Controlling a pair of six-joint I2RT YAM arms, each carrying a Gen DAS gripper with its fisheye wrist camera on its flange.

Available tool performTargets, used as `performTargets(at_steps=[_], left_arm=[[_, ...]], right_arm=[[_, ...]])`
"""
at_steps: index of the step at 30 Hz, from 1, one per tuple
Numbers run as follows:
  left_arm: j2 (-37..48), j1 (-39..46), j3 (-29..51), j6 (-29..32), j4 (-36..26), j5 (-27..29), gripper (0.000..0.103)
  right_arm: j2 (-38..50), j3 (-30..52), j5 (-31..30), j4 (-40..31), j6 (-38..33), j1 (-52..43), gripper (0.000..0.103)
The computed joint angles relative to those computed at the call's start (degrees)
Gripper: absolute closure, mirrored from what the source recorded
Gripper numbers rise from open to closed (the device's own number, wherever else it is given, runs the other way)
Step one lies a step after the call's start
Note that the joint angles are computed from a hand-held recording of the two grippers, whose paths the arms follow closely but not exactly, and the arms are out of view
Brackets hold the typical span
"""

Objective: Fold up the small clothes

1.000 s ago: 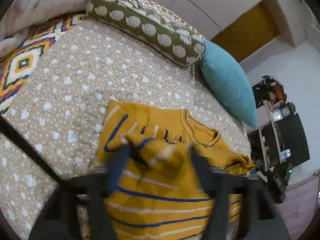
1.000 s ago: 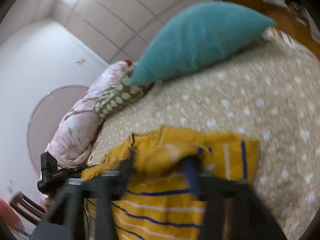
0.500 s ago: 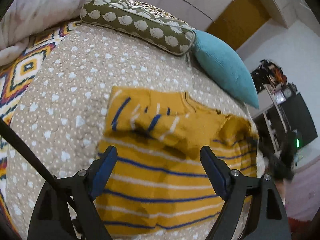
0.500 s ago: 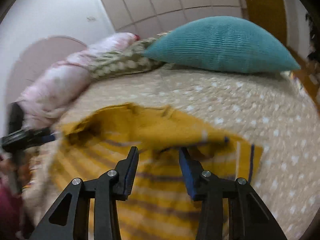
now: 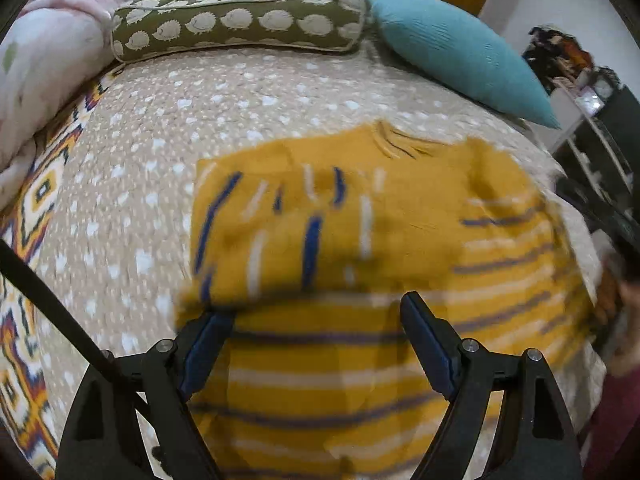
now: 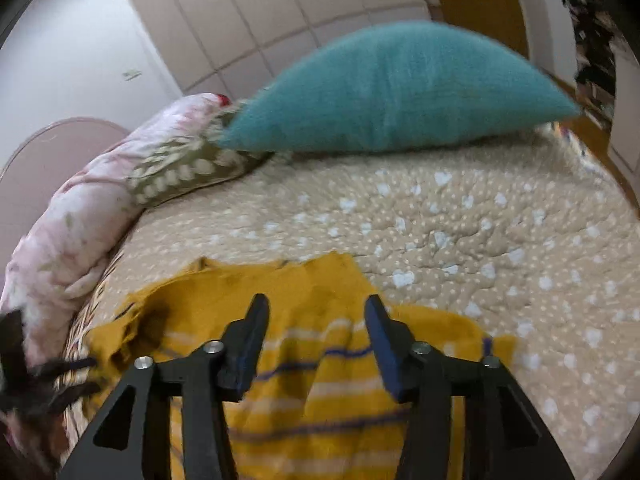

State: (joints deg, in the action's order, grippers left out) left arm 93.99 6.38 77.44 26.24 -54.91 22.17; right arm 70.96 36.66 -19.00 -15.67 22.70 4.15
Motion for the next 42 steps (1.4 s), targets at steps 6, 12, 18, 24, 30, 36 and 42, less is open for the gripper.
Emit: performTargets(at_steps=[6,12,18,24,30,36,42], left_arm=[[13.8,3.6,16.7,-19.6,3.1,4.1,0.019],[13.3,7.9,17.2,-15.7,-0.2,6.6,0.019],[4.3,7.1,3.3,-7.4,3.8,1.1,0.018],[3.4,8.1,-1.3,-8.9,5.2,-0.4,0.016],[-7.5,12.4,-8.6,-3.6,3.4,2.4,0.016],[-18.5,14.8,-17.7,2.4,3.0,2.8,0.016],[-22.0,16.0,-24.7,4.8,7.7,3.1,0.016]], right_arm=[[-1.1,-0.3,3.6,-3.8,-3.6,2.9,0.044],[1.8,-1.8,3.2,0.2,0.6,1.0,0.044],[-5.8,-0.8,6.9,-7.8,-3.1,2.1,0.044],[-0.9,-0.5,11.9,-10.5,-1.3,2.8,0.041],[-21.6,-1.9,9.9,-26.1,-1.6,2.5,0.04],[-30.9,-4.1,17.8,-33.1,7.8,21.5,0.04],[-32.7,-6.1,21.0,-37.0,14.7,29.4,0.04]])
